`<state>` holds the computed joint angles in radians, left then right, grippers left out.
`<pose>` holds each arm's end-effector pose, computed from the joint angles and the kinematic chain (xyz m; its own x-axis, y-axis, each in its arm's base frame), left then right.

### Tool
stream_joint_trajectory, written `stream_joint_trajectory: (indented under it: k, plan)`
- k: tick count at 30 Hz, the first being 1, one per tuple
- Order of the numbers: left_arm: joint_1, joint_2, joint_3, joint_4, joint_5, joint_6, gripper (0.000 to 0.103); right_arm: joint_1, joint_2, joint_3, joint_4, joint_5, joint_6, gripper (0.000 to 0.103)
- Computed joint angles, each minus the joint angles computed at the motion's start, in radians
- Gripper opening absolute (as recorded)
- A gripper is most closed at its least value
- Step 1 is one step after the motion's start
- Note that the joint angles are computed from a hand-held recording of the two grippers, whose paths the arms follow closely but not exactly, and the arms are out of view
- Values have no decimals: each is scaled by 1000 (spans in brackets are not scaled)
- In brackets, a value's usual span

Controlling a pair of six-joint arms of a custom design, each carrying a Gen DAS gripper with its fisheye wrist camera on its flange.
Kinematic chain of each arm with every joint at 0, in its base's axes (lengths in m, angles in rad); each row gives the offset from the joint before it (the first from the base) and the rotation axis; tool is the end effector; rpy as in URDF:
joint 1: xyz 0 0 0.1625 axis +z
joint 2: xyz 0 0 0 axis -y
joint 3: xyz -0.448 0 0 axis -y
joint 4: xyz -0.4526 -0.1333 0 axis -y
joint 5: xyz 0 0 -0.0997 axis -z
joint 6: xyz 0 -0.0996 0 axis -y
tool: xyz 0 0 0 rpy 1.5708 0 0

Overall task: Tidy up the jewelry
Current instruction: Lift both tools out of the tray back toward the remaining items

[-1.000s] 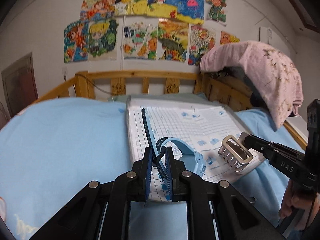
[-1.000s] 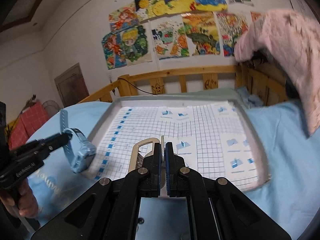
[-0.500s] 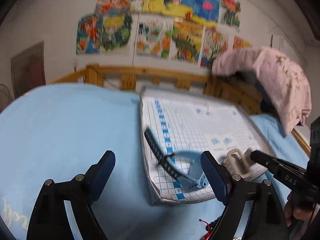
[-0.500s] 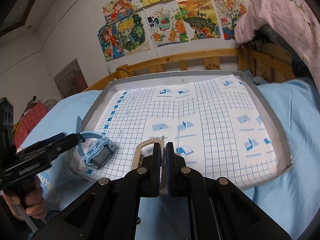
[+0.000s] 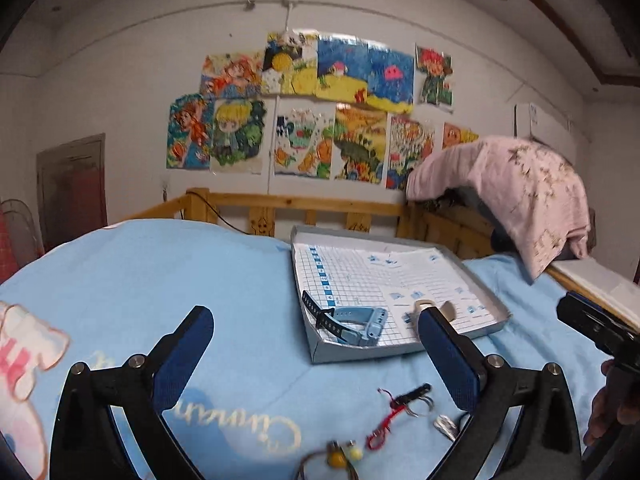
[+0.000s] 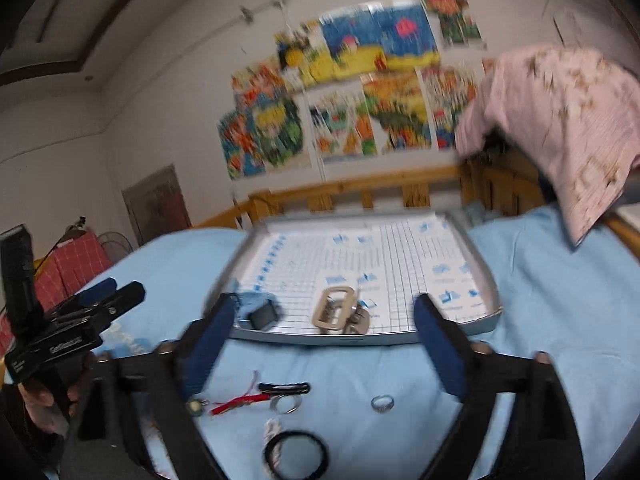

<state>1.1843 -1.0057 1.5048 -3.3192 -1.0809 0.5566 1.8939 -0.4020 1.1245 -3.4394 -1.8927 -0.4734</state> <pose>-0.1167 -0.7646 0.3910 -0.7739 0.0859 -0.6275 0.6218 0.2912 -0.7270 0.3756 -0.8012 0.0904 -0.8224 -0.2029 0.5314 -0.5683 0.3350 -0.7515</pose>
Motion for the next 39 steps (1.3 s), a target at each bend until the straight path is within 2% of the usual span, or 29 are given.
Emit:
stream_joint_trajectory:
  k: [3,9,17,21,24,28,35,39]
  plan:
    - [-12,-49,72,-45,-5,-6,103,17,-52,122,-110,26,-27,99]
    - [-30,-151,225,-122,-5,5,103,51,-100,266,-262,13,-46,101]
    - [-43,-253,380,-185,8,5,103,97,-110,369,-406,-33,-108,101]
    - [-44,-284,433,-194,32,0,103,115,-113,408,-439,-63,-109,101]
    - [-43,-299,467,-189,77,-3,103,124,-110,425,-457,-110,-131,101]
    - [-34,-311,492,-164,99,-20,103,131,-113,455,-458,-168,-146,101]
    - [-35,-302,488,-164,111,-1,103,129,-117,467,-425,-213,-122,101]
    - [-40,-286,450,-130,151,-22,103,126,-119,457,-399,-221,-107,101]
